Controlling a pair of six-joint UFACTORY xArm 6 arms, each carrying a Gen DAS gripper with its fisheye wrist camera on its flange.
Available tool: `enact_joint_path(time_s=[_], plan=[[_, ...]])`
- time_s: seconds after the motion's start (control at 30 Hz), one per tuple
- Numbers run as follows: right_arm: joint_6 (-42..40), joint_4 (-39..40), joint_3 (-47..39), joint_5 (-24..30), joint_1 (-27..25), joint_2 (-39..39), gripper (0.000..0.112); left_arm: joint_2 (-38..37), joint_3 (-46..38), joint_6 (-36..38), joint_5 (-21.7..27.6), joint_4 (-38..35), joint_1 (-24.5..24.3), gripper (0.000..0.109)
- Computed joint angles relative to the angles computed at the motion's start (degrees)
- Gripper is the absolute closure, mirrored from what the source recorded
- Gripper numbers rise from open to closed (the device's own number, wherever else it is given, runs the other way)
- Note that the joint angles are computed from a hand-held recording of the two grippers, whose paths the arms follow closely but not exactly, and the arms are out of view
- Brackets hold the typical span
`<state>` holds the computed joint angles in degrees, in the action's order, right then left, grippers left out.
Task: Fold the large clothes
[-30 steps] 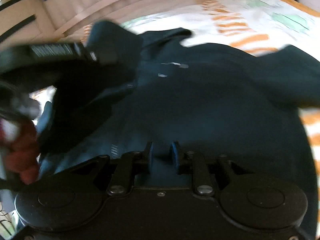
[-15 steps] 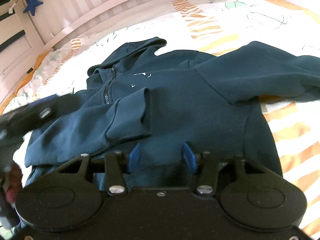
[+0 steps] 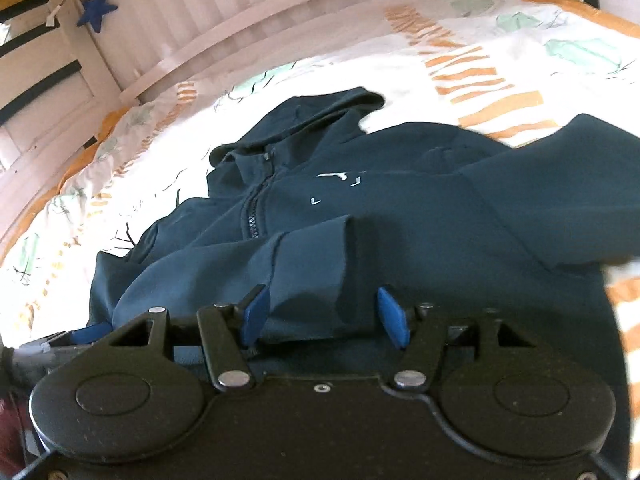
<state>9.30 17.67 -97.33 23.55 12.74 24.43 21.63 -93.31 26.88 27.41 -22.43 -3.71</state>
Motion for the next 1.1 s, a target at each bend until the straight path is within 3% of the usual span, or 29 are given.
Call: enact_joint_path(time_s=[0.1,0.17,0.2,0.23,0.4,0.5,0.6,0.67,0.83,0.9,1.0,1.1], plan=[[-0.29,0.58,-2.61,1.47,0.14,1.89,0.049,-1.17,1.45,1.31,-1.01,-2.52,0.19,0.012],[0.07,-0.49,-5.47,4.07,0.23,3.34,0.077,-2.50,3.15,3.59,-2.58,-6.48,0.51,0.012],[1.30,-2.71,-6.89,5.06,0.43,3.96,0.082,-2.90,3.57,3.61,-3.66,-7.19,0.47,0.012],[0.15,-2.76,-7.33,4.70,0.70,3.96,0.097,-3.27,4.00,3.32,-5.01,-7.26,0.41,0.012],[-6.06,-3.86,-4.15,-3.42,1.72,-0.51,0.098,-4.23,4.24,4.81,-9.71,-8.76,0.92,0.012],[1.20,-10.24,-0.95,-6.29,0.18,-3.17,0.098,-3.08,2.00,1.24,-9.78,-4.54,1.65,0.012],[9.11,-15.54,1.01,-3.62,-2.08,-3.71,0.097,-0.66,-1.32,-4.61,-7.83,2.22,2.01,0.012],[8.60,-14.00,2.04,-1.54,-2.70,-3.55,0.095,1.00,-2.91,-8.70,-6.94,8.06,1.97,0.012],[12.73,-19.16,5.67,-0.95,-2.35,-4.02,0.085,3.56,-4.36,-20.21,-2.99,22.50,2.57,0.012],[15.42,-22.58,6.80,-1.62,-2.20,-4.37,0.081,4.41,-4.35,-19.58,-2.57,18.68,3.15,0.009],[16.80,-24.60,9.45,-4.71,-2.64,-4.86,0.075,3.94,-1.70,-15.51,-5.70,10.99,3.70,0.006],[16.69,-22.92,12.32,-10.22,-2.90,-4.89,0.073,3.81,-0.94,-15.03,-6.96,10.95,3.63,0.006]])
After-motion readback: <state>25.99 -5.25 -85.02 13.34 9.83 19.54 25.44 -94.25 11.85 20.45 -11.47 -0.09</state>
